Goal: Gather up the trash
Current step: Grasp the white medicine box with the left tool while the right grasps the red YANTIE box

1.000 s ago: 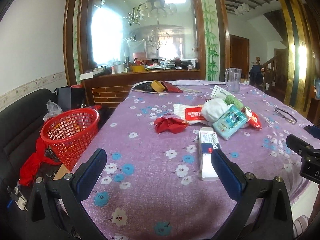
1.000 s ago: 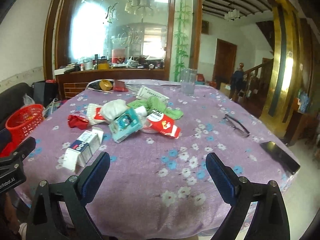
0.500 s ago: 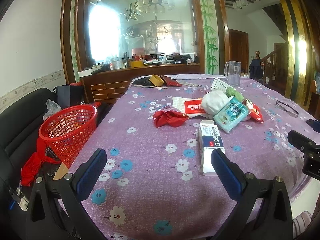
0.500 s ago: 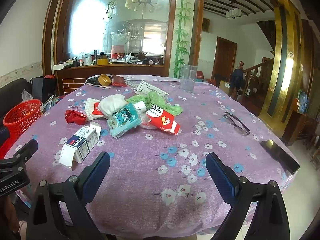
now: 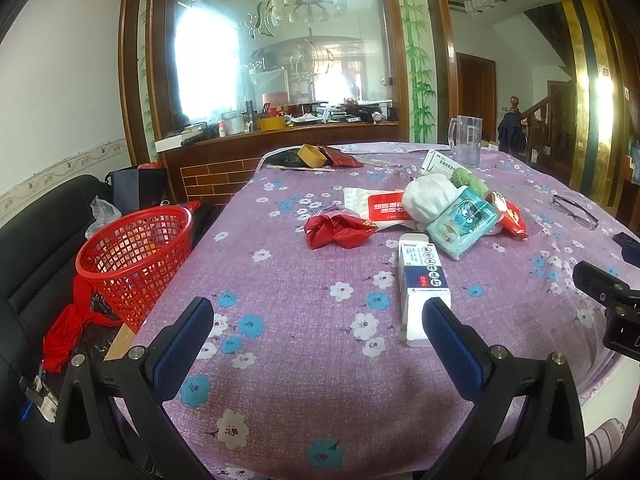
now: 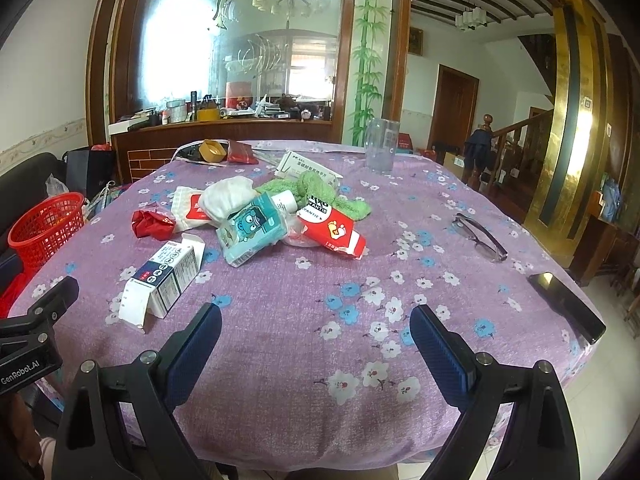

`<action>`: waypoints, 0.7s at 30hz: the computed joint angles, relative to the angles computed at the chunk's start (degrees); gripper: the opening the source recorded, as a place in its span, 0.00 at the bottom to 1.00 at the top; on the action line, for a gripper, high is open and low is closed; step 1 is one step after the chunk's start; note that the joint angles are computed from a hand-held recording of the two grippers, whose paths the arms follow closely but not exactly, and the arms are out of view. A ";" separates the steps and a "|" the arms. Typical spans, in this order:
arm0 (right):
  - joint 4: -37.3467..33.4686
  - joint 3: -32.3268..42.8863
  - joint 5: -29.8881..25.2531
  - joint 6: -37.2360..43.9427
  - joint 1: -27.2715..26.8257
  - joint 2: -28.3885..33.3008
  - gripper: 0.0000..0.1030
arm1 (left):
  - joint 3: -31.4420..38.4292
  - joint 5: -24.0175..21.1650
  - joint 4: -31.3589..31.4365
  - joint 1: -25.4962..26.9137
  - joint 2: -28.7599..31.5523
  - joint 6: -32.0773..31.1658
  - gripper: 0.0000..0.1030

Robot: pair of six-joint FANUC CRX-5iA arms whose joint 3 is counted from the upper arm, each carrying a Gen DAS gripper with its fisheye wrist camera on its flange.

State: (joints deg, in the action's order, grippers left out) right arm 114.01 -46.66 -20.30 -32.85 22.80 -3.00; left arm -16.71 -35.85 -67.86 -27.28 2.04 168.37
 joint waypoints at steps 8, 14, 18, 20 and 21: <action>-1.08 0.06 0.43 0.80 0.23 0.18 0.94 | 0.01 -0.05 0.21 0.03 0.19 -0.29 1.00; -1.82 0.17 0.68 1.40 0.41 0.29 0.94 | -0.09 0.02 0.14 0.00 0.34 -0.15 1.00; -2.16 0.30 0.97 1.58 0.36 0.54 0.94 | -0.07 0.04 0.18 -0.07 0.45 -0.16 1.00; -2.35 0.39 1.32 1.71 0.22 0.69 0.94 | -0.10 0.34 0.31 -0.03 0.51 -0.47 1.00; -2.48 0.44 1.44 1.89 0.16 0.74 0.94 | -0.10 0.78 0.59 0.15 0.49 -1.10 1.00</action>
